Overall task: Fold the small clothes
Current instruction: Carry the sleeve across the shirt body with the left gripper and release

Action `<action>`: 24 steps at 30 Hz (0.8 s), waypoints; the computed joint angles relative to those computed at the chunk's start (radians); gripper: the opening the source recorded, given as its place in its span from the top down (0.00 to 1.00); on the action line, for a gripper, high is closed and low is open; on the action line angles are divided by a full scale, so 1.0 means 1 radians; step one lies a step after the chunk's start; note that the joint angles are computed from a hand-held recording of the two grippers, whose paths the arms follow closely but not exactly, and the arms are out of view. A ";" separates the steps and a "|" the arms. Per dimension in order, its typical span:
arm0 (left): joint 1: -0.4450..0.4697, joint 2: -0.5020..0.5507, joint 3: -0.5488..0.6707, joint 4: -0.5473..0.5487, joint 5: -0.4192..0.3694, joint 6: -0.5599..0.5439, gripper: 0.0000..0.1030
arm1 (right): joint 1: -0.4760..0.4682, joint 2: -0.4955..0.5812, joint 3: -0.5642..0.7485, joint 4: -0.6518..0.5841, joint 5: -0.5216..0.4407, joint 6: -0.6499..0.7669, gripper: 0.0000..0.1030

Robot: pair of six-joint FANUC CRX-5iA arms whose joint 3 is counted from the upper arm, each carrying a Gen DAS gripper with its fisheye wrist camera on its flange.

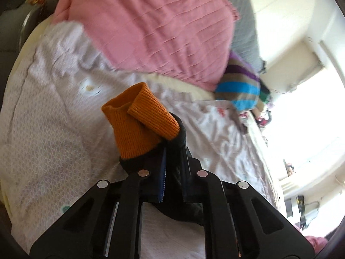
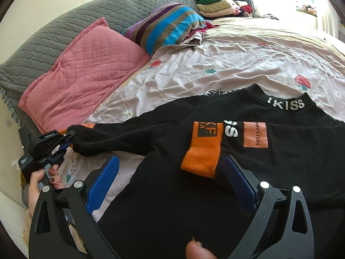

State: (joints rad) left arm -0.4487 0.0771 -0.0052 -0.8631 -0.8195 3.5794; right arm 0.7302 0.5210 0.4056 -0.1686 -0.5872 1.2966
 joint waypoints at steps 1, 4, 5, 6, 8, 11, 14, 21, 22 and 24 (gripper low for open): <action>-0.020 0.001 0.011 -0.028 -0.015 -0.002 0.95 | -0.002 -0.007 -0.012 -0.001 0.007 -0.006 0.06; -0.072 0.014 0.053 -0.100 -0.071 -0.024 0.95 | -0.008 -0.027 -0.044 0.005 0.027 -0.030 0.06; -0.092 0.021 0.071 -0.124 -0.091 -0.041 0.95 | -0.011 -0.033 -0.054 0.006 0.033 -0.038 0.06; -0.101 0.026 0.081 -0.137 -0.096 -0.051 0.95 | -0.013 -0.038 -0.061 0.005 0.038 -0.042 0.06; -0.125 0.033 0.098 -0.165 -0.099 -0.067 0.95 | -0.021 -0.056 -0.089 0.008 0.056 -0.063 0.06; -0.155 0.048 0.127 -0.185 -0.098 -0.108 0.95 | -0.031 -0.077 -0.122 0.016 0.077 -0.092 0.06; -0.176 0.064 0.151 -0.192 -0.080 -0.145 0.95 | -0.042 -0.097 -0.152 0.023 0.096 -0.119 0.06; -0.194 0.129 0.233 -0.137 -0.008 -0.290 0.95 | -0.067 -0.143 -0.230 0.062 0.144 -0.191 0.06; -0.195 0.140 0.247 -0.126 0.001 -0.314 0.95 | -0.068 -0.149 -0.241 0.074 0.149 -0.205 0.06; -0.196 0.165 0.276 -0.100 0.024 -0.370 0.95 | -0.076 -0.161 -0.264 0.094 0.160 -0.234 0.06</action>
